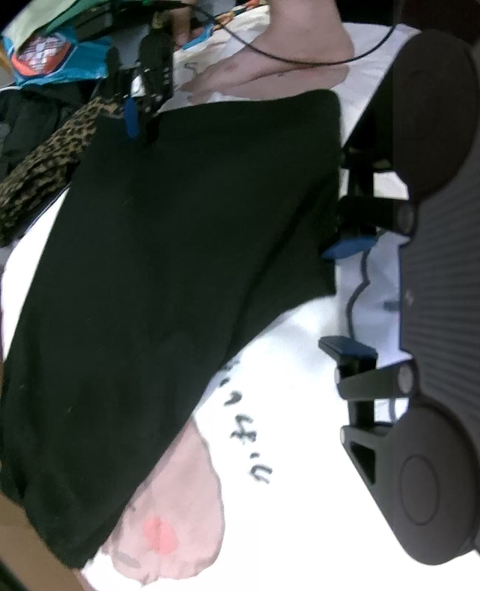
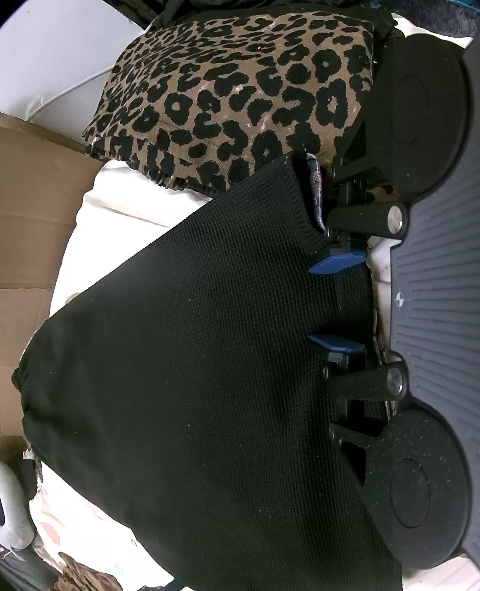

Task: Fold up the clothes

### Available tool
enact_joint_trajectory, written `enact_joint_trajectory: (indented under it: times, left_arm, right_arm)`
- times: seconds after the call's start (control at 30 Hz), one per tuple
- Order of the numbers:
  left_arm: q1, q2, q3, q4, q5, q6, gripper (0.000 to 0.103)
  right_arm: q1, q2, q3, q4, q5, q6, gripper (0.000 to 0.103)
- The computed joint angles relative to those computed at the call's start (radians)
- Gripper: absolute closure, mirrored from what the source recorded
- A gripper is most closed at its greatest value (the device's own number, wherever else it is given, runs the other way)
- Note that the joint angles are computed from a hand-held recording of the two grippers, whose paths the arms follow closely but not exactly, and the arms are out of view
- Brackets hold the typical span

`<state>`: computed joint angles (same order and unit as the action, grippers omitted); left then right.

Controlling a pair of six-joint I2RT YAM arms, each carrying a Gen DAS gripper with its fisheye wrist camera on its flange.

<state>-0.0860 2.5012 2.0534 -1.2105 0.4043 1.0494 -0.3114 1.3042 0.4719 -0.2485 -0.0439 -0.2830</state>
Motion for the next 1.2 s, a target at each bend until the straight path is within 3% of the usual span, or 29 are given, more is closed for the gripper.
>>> enact_joint_trajectory:
  times: [0.13,0.23,0.4,0.47,0.53,0.87,1.2]
  left_arm:
    - [0.031,-0.025,-0.023,0.020,0.082,0.007,0.055]
    - [0.037,-0.049,-0.071,0.043,0.115,0.041,0.065]
    - [0.001,-0.084,-0.158,0.126,0.068,0.072,0.067]
    - [0.000,-0.090,-0.168,0.134,0.068,0.074,0.075]
    - [0.005,-0.077,-0.133,0.097,0.080,0.080,0.095]
    - [0.106,0.055,0.152,-0.173,0.093,0.086,0.100]
    - [0.108,0.066,0.162,-0.216,0.047,0.087,0.101]
  right_arm:
    - [-0.007,0.004,0.002,0.002,-0.007,0.000,0.060]
    - [-0.012,0.005,0.003,0.001,-0.012,0.004,0.060]
    - [-0.012,0.007,0.005,0.001,-0.013,0.005,0.060]
    - [-0.012,0.007,0.005,0.002,-0.012,0.005,0.060]
    - [-0.014,0.007,0.005,0.001,-0.016,0.003,0.060]
    - [-0.020,0.005,0.004,0.001,-0.024,0.000,0.060]
    - [-0.013,0.005,0.007,-0.007,-0.018,-0.002,0.060]
